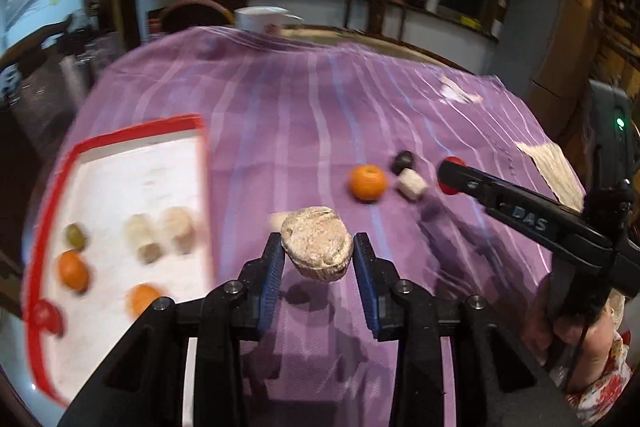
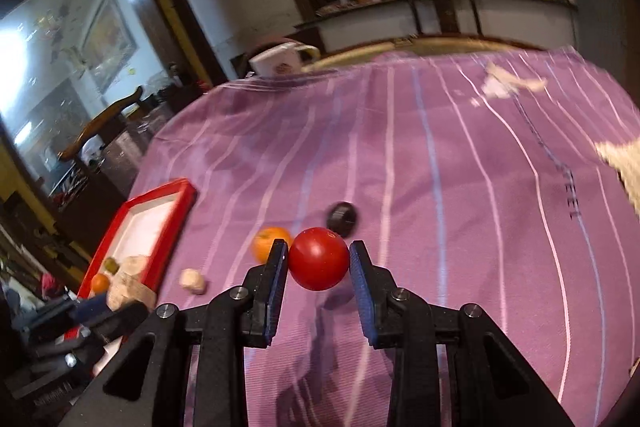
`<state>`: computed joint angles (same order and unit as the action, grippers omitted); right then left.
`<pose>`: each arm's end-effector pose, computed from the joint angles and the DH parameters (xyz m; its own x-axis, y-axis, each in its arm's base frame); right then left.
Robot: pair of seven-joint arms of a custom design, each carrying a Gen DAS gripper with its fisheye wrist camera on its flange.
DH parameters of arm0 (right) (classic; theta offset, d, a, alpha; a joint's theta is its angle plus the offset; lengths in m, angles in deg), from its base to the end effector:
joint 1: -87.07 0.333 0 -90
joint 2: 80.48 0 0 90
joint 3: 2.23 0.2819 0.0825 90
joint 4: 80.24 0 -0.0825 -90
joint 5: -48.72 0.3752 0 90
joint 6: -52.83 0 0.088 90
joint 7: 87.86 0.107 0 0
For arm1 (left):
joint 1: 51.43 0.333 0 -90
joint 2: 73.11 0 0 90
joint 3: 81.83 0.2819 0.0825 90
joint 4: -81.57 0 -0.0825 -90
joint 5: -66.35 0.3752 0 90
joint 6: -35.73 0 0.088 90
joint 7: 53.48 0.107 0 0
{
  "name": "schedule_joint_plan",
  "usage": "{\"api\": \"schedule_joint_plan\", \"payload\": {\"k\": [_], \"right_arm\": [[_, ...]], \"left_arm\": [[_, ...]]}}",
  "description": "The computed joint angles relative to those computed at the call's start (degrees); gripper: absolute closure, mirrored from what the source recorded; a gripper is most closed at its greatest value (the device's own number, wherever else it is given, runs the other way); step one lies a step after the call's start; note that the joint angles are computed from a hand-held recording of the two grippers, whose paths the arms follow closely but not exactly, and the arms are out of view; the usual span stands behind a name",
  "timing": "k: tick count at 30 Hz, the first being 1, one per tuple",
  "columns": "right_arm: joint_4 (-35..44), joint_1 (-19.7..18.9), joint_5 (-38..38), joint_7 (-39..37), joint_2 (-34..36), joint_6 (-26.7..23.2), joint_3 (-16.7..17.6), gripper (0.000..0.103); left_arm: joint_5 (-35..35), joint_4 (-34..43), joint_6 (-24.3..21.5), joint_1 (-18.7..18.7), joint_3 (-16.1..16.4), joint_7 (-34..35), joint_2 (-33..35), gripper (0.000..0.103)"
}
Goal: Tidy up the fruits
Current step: 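Lift the large beige round chunk with the left tool while the right tool carries the tomato toward the tray, then lower chunk and tomato into the tray and open both tools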
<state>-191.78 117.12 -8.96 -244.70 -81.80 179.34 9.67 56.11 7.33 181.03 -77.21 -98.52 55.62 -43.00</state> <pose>0.4473 0.3648 0.5010 -0.5070 -0.7966 -0.3293 -0.4057 0.5576 -0.7243 0.5747 -0.4511 0.5104 -0.7860 -0.6116 0.0901 -0.4887 0.5255 -0.6964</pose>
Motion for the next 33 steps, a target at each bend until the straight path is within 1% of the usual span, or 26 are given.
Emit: {"api": "schedule_joint_plan", "payload": {"k": [1, 4, 7, 8, 10, 13, 14, 18, 20, 24, 27, 28, 29, 30, 33], "right_arm": [[1.67, 0.27, 0.1, -1.37, 1.0, -0.12, 0.26, 0.069], [5.44, 1.25, 0.01, -3.75, 3.54, 1.64, 0.2, 0.069], [11.26, 2.75, 0.39, -7.79, 7.88, 3.75, -0.37, 0.069], [14.5, 3.37, 1.05, -10.24, 10.37, 4.76, -0.63, 0.069], [19.26, 4.66, 2.67, -13.96, 14.2, 6.51, -1.47, 0.069], [26.32, 6.13, 6.15, -19.98, 20.08, 8.57, -2.5, 0.069], [30.34, 6.58, 7.95, -23.16, 23.28, 8.64, -2.57, 0.069], [42.02, 8.6, 13.17, -32.3, 32.23, 6.63, -3.43, 0.069], [47.31, 9.36, 15.83, -36.58, 36.14, 5.45, -3.8, 0.068], [58.18, 11.75, 19.83, -43.45, 43.69, 1.2, -5.51, 0.068], [63.12, 13.12, 22.28, -46.12, 47.17, -0.87, -7.17, 0.068], [64.61, 13.5, 23.14, -46.92, 48.27, -1.45, -7.74, 0.068], [66.47, 13.95, 23.97, -47.62, 49.48, -2.14, -8.37, 0.068], [66.76, 14.42, 24.38, -47.6, 49.73, -2.18, -9.24, 0.068], [67.03, 15.3, 26.31, -48.09, 49.79, -1.9, -11.22, 0.068]], "left_arm": [[-0.02, -1.29, 0.92, 0.48, 0.54, -0.54, -1.08, 0.069], [1.18, -4.32, 3.48, 1.63, 2.64, -3.58, -3.46, 0.069], [4.58, -5.98, 5.6, 2.0, 5.32, -8.03, -4.25, 0.069], [6.17, -5.96, 5.86, 1.92, 6.43, -10.05, -4.06, 0.069], [7.98, -5.64, 5.61, 2.42, 7.26, -12.63, -3.55, 0.069], [8.21, -4.78, 3.88, 4.21, 6.96, -13.94, -2.52, 0.069], [8.49, -4.43, 2.94, 4.61, 7.15, -14.51, -2.09, 0.069], [8.83, -3.12, 0.88, 5.6, 6.91, -15.74, -0.44, 0.069], [8.65, -3.44, 0.85, 6.08, 6.68, -15.8, -0.42, 0.069], [10.09, -4.35, 2.66, 5.75, 7.43, -17.3, -0.72, 0.069], [12.94, -5.96, 4.65, 4.68, 8.82, -19.57, -1.8, 0.067], [13.85, -6.41, 5.24, 4.42, 9.11, -20.14, -2.12, 0.066], [14.85, -6.79, 5.75, 4.09, 9.49, -20.9, -2.43, 0.06], [15.84, -7.22, 6.34, 3.79, 9.86, -21.71, -2.76, 0.054], [18.22, -8.78, 8.29, 3.29, 10.44, -23.5, -3.9, 0.047]]}}
